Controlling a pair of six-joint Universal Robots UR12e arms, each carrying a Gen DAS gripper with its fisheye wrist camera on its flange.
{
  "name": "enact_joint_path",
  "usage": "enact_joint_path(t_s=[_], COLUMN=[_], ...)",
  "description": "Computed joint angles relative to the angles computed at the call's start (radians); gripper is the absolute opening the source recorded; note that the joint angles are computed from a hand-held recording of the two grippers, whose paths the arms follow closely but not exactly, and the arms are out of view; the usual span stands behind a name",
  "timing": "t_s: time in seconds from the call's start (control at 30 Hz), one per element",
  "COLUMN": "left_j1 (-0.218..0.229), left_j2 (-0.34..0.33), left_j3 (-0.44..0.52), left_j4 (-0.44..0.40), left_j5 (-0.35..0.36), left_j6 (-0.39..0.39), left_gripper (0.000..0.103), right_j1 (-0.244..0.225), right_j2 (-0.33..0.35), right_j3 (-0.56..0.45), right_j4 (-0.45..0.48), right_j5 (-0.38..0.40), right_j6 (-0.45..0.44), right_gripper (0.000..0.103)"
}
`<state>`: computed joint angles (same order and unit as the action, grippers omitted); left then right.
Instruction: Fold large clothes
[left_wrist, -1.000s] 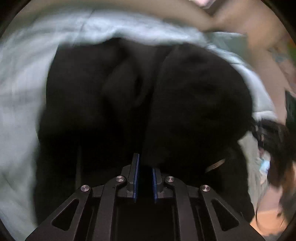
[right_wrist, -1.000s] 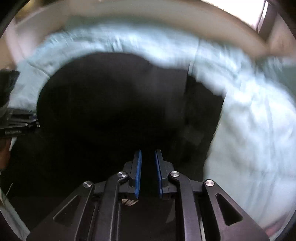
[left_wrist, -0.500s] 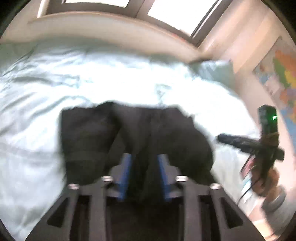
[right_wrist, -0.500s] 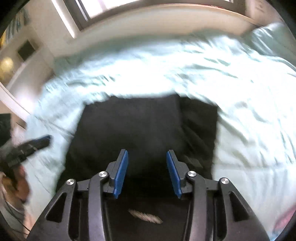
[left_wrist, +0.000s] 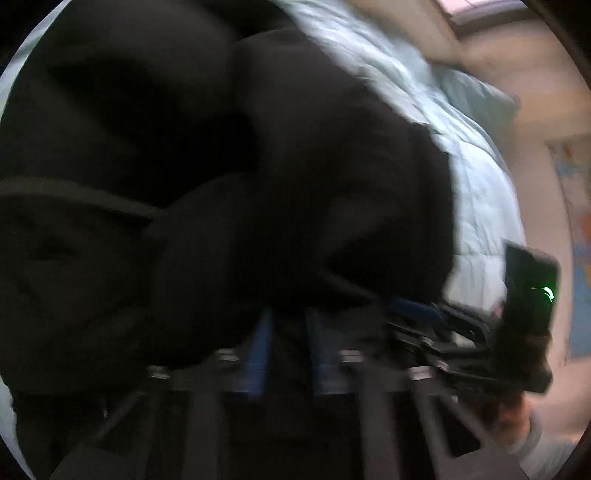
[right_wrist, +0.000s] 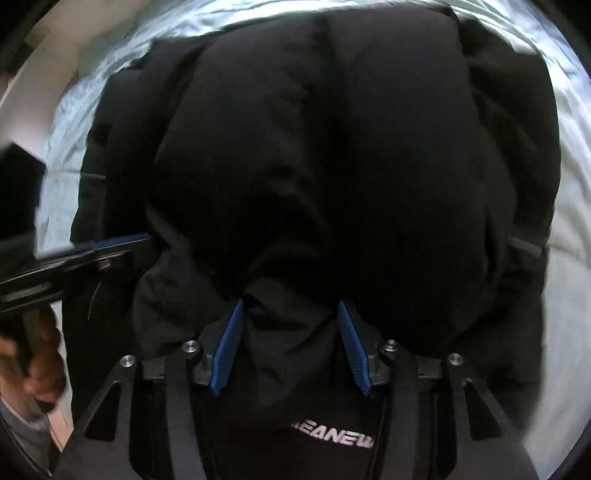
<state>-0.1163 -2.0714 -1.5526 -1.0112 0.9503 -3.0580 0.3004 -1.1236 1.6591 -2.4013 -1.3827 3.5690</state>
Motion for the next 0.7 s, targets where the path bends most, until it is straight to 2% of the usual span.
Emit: enact_joint_path(t_s=[0.03,0.07,0.1,0.2,0.23,0.3,0.37,0.4,0.43,0.47,0.53,0.57,0.6,0.7], left_j1=[0.012,0.02,0.021,0.01,0.009,0.012,0.02,0.021,0.018,0.006,-0.022,-0.031,-0.034,-0.025], left_j2=[-0.003,-0.002,0.0,0.041,0.057,0.081,0.11,0.117,0.118,0.116,0.082,0.059,0.042,0.024], left_j3=[-0.01,-0.013,-0.012,-0.025,-0.028,-0.041,-0.072,-0.086,-0.091,-0.089,-0.054,-0.04,-0.034,-0.034], left_j4=[0.024,0.031,0.033,0.033,0.022,0.04,0.097,0.13,0.145,0.151,0.087,0.054,0.036,0.015], left_j5=[-0.045,-0.078,-0.083,-0.047,-0.054,-0.085,-0.147,-0.179,-0.177,-0.14,0.0,0.055,0.068,0.024], left_j6=[-0.08,-0.128,-0.134,-0.055,-0.026,-0.01,0.0,0.008,0.009,0.002,0.006,0.008,0.005,-0.042], left_gripper=[0.011,0.011,0.011,0.013,0.016,0.025,0.043,0.045,0.049,0.051,0.051,0.05,0.049,0.049], right_j1=[0.001,-0.001,-0.003,0.0,0.005,0.012,0.032,0.04,0.045,0.047,0.046,0.044,0.04,0.037], right_j2=[-0.004,-0.013,-0.021,-0.064,-0.081,-0.102,-0.12,-0.117,-0.107,-0.089,-0.049,-0.019,-0.004,-0.007], right_j3=[0.007,0.014,0.019,0.033,0.039,0.051,0.069,0.07,0.063,0.054,0.026,0.003,0.002,0.008], right_j4=[-0.022,-0.036,-0.044,-0.06,-0.079,-0.131,-0.196,-0.209,-0.197,-0.17,-0.107,-0.036,-0.006,-0.028], right_j5=[-0.006,0.001,0.009,0.012,0.005,-0.008,-0.022,-0.037,-0.049,-0.055,-0.057,-0.058,-0.049,-0.039], right_j6=[0.004,0.006,0.004,-0.027,-0.041,-0.07,-0.096,-0.115,-0.124,-0.131,-0.136,-0.134,-0.128,-0.11], right_gripper=[0.055,0.055,0.056,0.057,0.057,0.058,0.066,0.069,0.069,0.069,0.069,0.069,0.069,0.069])
